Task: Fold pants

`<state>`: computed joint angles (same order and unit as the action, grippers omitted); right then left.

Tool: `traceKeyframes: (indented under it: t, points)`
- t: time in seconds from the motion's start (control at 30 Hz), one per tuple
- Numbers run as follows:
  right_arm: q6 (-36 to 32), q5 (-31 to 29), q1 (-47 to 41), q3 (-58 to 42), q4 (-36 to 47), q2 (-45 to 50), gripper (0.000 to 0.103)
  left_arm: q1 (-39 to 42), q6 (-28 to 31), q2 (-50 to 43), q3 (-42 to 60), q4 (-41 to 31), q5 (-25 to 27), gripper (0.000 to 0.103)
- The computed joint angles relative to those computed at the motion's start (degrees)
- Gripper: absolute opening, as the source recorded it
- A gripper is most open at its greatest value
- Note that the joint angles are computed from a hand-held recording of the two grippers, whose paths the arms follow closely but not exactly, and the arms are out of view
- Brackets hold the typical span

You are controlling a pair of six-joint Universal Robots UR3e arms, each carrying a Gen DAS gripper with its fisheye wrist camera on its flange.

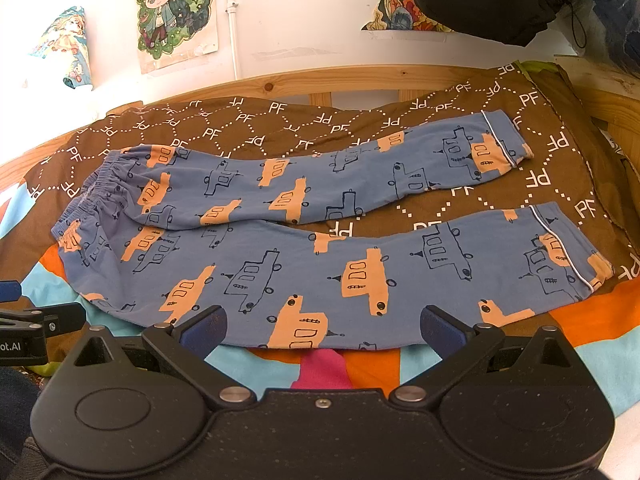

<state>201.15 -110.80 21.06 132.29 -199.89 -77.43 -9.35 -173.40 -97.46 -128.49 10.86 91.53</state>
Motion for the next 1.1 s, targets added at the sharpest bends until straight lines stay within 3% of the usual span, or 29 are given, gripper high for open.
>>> traceKeyframes:
  t: [1.1]
  points:
    - [0.17, 0.33, -0.18, 0.21, -0.26, 0.07, 0.102, 0.00, 0.44, -0.17, -0.40, 0.54, -0.19, 0.103]
